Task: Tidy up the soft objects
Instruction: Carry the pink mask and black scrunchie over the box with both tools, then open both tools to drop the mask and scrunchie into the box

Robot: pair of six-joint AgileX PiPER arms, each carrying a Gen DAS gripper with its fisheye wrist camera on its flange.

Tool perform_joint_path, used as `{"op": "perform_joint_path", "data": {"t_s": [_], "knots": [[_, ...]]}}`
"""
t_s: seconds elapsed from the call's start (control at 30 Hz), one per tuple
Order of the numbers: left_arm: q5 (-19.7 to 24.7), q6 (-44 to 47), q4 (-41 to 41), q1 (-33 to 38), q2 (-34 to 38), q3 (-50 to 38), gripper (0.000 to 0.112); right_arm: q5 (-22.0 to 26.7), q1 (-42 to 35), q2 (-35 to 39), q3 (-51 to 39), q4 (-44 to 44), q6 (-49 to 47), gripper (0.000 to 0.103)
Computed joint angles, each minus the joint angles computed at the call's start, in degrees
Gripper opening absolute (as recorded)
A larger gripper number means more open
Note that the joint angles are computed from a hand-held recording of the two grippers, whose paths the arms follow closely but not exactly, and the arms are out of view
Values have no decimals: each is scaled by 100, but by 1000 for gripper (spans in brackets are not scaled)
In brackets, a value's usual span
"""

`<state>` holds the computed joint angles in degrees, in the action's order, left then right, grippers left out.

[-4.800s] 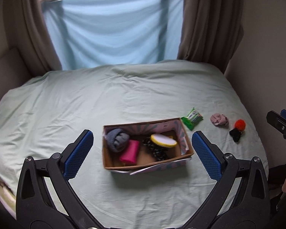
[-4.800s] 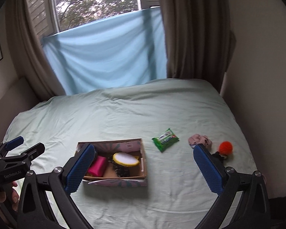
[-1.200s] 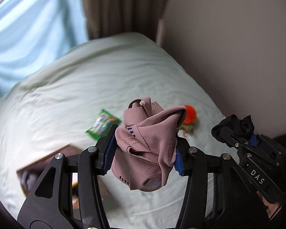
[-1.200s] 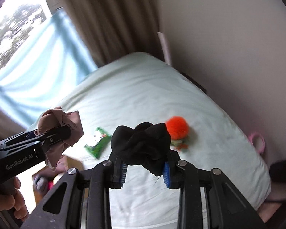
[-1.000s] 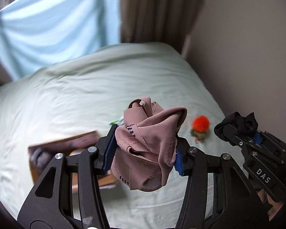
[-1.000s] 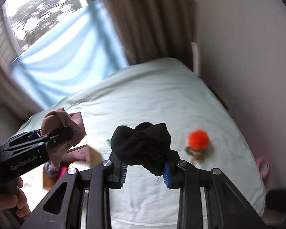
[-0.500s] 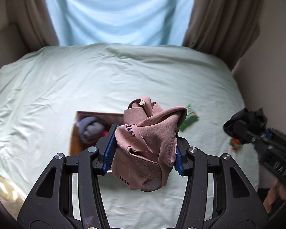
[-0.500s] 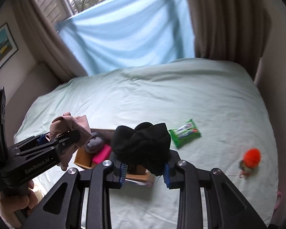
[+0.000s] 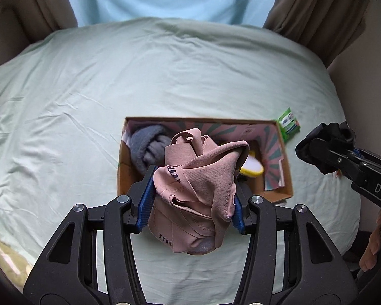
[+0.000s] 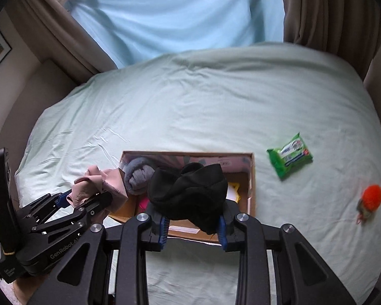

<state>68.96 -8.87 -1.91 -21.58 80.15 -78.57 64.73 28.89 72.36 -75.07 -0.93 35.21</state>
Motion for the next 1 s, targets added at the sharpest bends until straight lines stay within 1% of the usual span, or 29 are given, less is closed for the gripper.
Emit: {"op": "perform_joint_path", "data": {"t_s": [0.13, 0.27, 0.37, 0.5, 0.53, 0.57, 0.6, 0.63, 0.67, 0.7, 0.73, 0.77, 0.83, 1.0], "knots": [[-243, 594, -305, 344, 281, 375, 47, -232, 177, 494, 186, 77, 361, 28], [-410, 977, -552, 586, 515, 621, 47, -383, 99, 747, 458, 395, 453, 28], [-477, 1200, -632, 665, 747, 687, 47, -467, 8, 909, 622, 556, 515, 28], [-574, 1339, -665, 594, 1010, 722, 48, -517, -176, 1122, 762, 752, 402, 28], [-601, 1361, -671, 573, 1068, 715, 53, -554, -245, 1184, 807, 814, 345, 28], [-617, 1326, -622, 542, 1102, 696, 64, -573, -278, 1241, 820, 832, 338, 28], [-629, 1314, -599, 510, 1157, 666, 70, -595, -303, 1292, 837, 852, 342, 28], [-611, 1312, -595, 484, 1206, 620, 85, -604, -373, 1370, 850, 934, 290, 34], [-594, 1301, -562, 456, 1250, 576, 98, -608, -442, 1441, 865, 1041, 218, 53], [-578, 1299, -488, 419, 1279, 531, 103, -634, -488, 1487, 888, 1098, 173, 64], [-590, 1330, -432, 387, 1291, 519, 103, -651, -507, 1507, 905, 1085, 183, 86], [-564, 1360, -379, 382, 1289, 504, 103, -716, -506, 1493, 949, 990, 265, 97], [-531, 1412, -265, 356, 1307, 496, 103, -781, -555, 1473, 1004, 950, 316, 97], [-466, 1503, -290, 398, 1312, 542, 103, -727, -631, 1599, 918, 1029, 156, 97]]}}
